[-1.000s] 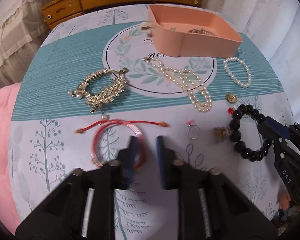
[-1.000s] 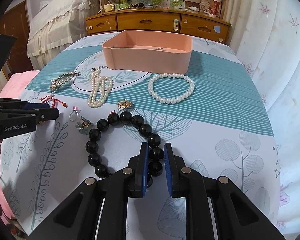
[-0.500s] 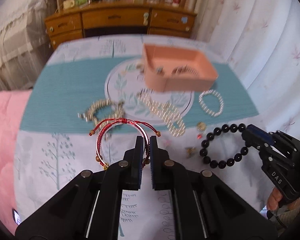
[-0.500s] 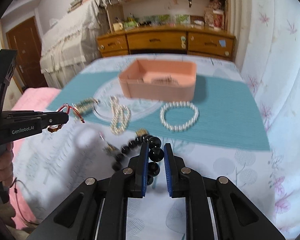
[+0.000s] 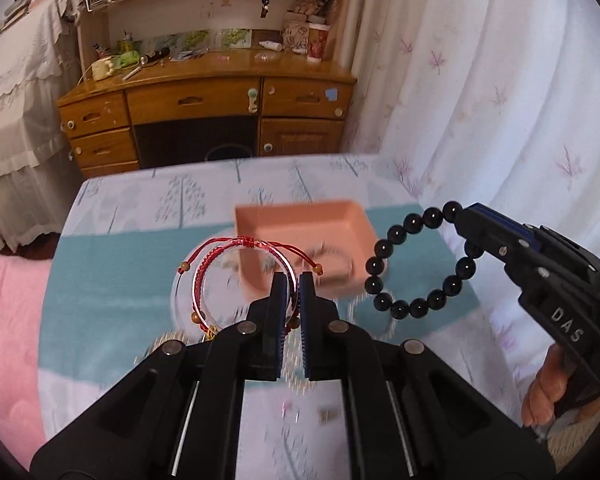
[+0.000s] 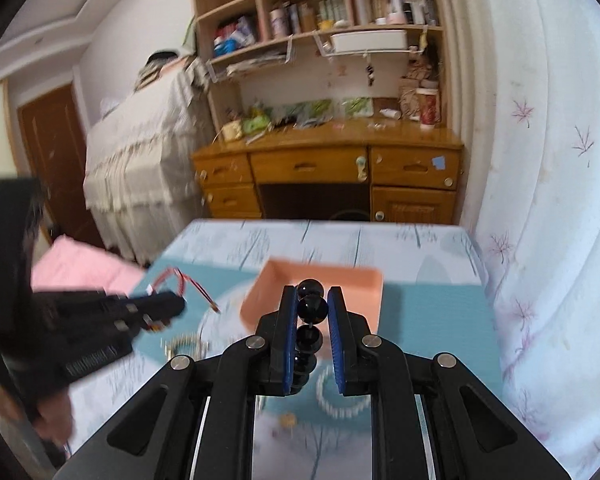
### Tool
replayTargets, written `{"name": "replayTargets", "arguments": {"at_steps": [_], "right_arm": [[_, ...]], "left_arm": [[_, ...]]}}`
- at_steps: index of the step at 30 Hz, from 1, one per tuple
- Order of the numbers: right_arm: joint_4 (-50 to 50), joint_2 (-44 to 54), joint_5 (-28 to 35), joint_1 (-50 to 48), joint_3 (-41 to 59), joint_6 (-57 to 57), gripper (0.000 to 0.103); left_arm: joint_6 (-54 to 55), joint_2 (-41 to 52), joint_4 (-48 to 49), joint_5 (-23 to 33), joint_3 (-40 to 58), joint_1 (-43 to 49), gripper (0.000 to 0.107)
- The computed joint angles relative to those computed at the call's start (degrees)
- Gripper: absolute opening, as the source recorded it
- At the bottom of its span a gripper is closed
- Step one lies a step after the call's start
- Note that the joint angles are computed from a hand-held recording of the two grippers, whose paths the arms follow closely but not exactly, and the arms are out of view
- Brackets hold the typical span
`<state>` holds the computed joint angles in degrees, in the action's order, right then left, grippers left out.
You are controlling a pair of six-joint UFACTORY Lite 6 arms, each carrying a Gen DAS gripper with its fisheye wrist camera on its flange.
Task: Organize jewelry
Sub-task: 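Lift both bracelets over the pink box and open both grippers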
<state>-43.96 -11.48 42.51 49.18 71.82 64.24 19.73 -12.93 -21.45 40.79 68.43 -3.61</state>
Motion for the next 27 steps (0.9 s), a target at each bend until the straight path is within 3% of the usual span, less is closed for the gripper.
{"name": "replayTargets", "arguments": {"at_steps": [12,16,22,27], "right_arm": [[13.9,25.85,-8.06,-19.29,20.98,-15.46,0.014],[11.88,31.76,-11.54,-21.42,21.57,-12.8,0.014],[1.69,34.2,-11.38,-19.64,20.06,-4.86,0.014],[9.42,39.02,-12.23,-20.78,23.71,-11.27,0.014]], "left_arm": [[-10.25,33.62,5.04,-5.94,23.54,-5.93,0.004],[-12.67,40.21,7.37,-7.89,27.01,-7.15,0.004],[-15.05,45.48,10.01,-10.33,29.71,-8.07,0.004],[-18.34,48.58,12.64,-11.16,31.31,-8.36,0.005]]}}
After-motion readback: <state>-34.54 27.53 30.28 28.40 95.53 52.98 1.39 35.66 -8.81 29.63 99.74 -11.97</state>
